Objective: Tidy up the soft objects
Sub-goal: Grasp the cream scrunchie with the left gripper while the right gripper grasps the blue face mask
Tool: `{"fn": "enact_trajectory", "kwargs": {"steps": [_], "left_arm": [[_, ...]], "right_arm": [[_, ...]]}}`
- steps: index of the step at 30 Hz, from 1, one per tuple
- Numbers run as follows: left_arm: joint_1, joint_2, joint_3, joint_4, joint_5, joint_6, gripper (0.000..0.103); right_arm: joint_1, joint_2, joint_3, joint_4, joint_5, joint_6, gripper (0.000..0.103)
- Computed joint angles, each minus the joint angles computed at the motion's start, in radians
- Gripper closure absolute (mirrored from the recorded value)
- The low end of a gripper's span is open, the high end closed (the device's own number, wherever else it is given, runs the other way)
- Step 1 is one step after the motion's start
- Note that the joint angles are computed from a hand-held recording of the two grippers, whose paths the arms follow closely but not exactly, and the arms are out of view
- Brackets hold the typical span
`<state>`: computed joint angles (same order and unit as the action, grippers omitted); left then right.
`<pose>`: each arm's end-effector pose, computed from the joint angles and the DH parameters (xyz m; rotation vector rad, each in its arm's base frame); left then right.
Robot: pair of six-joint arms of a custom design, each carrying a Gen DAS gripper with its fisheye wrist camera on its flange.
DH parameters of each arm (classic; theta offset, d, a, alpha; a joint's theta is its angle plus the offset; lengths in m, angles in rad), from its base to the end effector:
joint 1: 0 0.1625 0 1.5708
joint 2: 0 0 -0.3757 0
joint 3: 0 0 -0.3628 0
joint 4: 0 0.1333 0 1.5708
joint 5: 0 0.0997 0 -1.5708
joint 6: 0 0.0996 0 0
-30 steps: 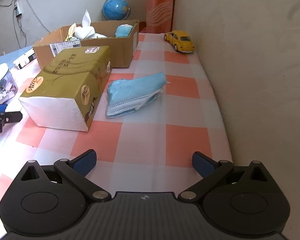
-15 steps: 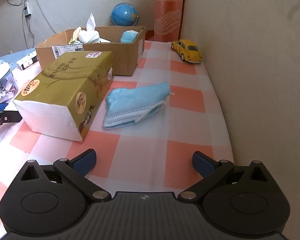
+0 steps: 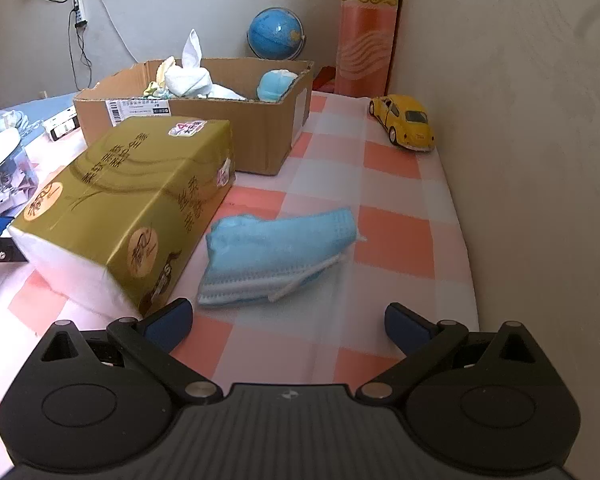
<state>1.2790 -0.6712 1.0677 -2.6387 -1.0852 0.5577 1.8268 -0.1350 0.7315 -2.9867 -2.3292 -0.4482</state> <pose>-0.0469 -0.7812 0.2491 0.8244 2.3414 -0.7741 0.2636 -0.7511 0.0328 0.3982 -2.1789 0.8600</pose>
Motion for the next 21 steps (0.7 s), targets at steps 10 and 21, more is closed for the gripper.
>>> {"fn": "enact_trajectory", "kwargs": {"steps": [10, 21], "left_arm": [[0.000, 0.000, -0.001, -0.001, -0.001, 0.002, 0.051], [0.000, 0.002, -0.004, 0.001, -0.002, 0.004, 0.051]], "right_arm": [[-0.002, 0.043, -0.086, 0.001, -0.061, 0.008, 0.000], [-0.002, 0.077, -0.159, -0.004, -0.007, -0.065, 0.014]]}}
